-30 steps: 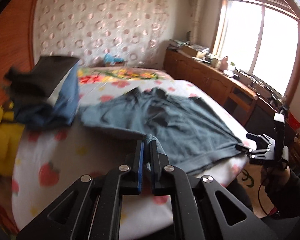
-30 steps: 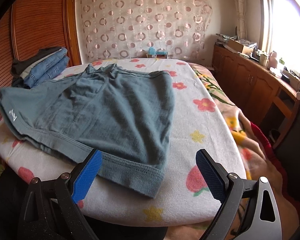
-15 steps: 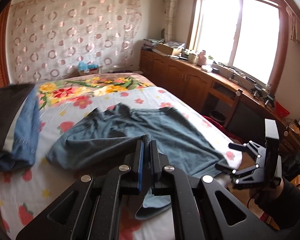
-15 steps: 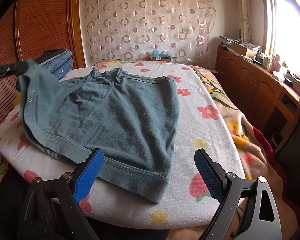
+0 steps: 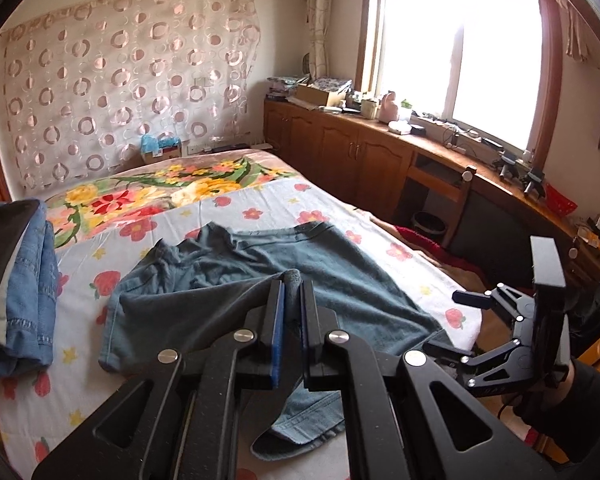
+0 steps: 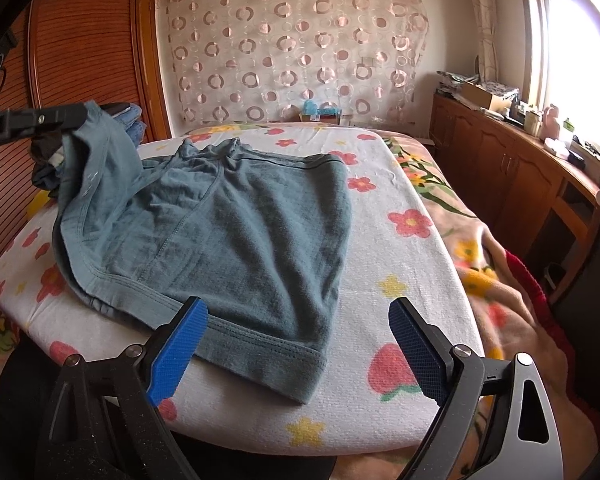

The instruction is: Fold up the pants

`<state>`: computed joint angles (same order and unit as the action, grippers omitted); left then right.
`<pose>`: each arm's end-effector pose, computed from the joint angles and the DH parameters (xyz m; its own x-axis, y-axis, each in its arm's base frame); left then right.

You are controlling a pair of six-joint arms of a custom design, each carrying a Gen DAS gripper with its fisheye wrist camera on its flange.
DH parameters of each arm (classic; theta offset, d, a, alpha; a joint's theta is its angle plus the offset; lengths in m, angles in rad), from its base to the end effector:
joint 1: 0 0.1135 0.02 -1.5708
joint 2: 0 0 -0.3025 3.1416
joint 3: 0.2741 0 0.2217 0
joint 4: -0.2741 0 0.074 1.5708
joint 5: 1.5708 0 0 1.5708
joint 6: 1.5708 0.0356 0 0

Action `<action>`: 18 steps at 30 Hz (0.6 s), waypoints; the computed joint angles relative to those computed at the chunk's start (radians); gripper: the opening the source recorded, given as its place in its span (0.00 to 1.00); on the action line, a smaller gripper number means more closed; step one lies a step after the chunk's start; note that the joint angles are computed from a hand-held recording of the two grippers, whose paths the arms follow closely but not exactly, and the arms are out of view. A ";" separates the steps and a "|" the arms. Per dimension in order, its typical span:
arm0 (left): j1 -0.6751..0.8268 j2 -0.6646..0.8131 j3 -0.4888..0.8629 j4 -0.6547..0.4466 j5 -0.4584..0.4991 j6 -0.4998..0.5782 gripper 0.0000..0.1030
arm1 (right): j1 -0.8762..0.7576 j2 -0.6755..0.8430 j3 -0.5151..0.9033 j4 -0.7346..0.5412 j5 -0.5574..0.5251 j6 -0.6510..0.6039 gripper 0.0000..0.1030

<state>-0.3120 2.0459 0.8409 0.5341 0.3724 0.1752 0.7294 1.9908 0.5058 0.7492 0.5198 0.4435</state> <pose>0.3526 -0.1273 0.1380 -0.4855 0.3272 -0.8107 0.6518 0.7535 -0.0862 0.2349 0.1862 0.1118 -0.5824 -0.0210 -0.8126 -0.0597 0.9981 0.0170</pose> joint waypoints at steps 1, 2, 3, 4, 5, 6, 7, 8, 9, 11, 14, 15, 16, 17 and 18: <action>0.000 0.003 -0.003 -0.001 -0.007 0.000 0.10 | -0.002 0.002 0.001 0.000 -0.002 0.001 0.90; 0.000 0.006 -0.003 -0.001 -0.014 0.002 0.12 | -0.003 0.003 0.003 -0.001 -0.004 0.003 0.90; 0.000 0.007 -0.012 0.008 -0.024 0.005 0.20 | -0.003 0.005 0.003 0.001 -0.005 0.004 0.90; 0.000 0.005 -0.021 0.019 -0.037 0.005 0.31 | -0.003 0.007 0.003 0.002 -0.006 0.005 0.90; 0.003 0.006 -0.030 0.032 -0.046 0.005 0.37 | -0.005 0.007 0.005 0.000 -0.008 0.005 0.90; 0.011 0.007 -0.042 0.049 -0.046 0.003 0.50 | -0.005 0.010 0.008 -0.001 -0.010 0.005 0.90; 0.018 0.009 -0.051 0.064 -0.040 -0.001 0.57 | -0.006 0.011 0.009 -0.002 -0.011 0.005 0.90; 0.027 0.011 -0.056 0.070 -0.034 -0.005 0.62 | -0.006 0.012 0.008 0.000 -0.011 0.006 0.90; 0.039 0.014 -0.057 0.067 -0.024 -0.009 0.76 | -0.006 0.014 0.010 -0.002 -0.013 0.006 0.90; 0.061 0.023 -0.067 0.080 -0.011 -0.011 0.81 | -0.008 0.015 0.014 -0.006 -0.016 0.007 0.90; 0.087 0.045 -0.076 0.082 -0.019 -0.001 0.81 | -0.009 0.013 0.016 -0.008 -0.023 0.007 0.90; 0.093 0.054 -0.083 0.094 -0.029 -0.002 0.81 | -0.009 0.012 0.018 -0.009 -0.025 0.005 0.90; 0.100 0.066 -0.089 0.103 -0.038 0.000 0.81 | -0.007 0.012 0.019 -0.010 -0.025 0.003 0.90; 0.106 0.077 -0.088 0.100 -0.040 0.006 0.81 | -0.007 0.013 0.023 -0.013 -0.026 0.000 0.90; 0.114 0.091 -0.086 0.092 -0.037 0.011 0.81 | -0.006 0.013 0.027 -0.015 -0.028 -0.003 0.88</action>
<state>-0.1975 2.1367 0.7546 0.6259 0.3353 0.1867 0.7229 2.0036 0.5324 0.7347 0.4914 0.4409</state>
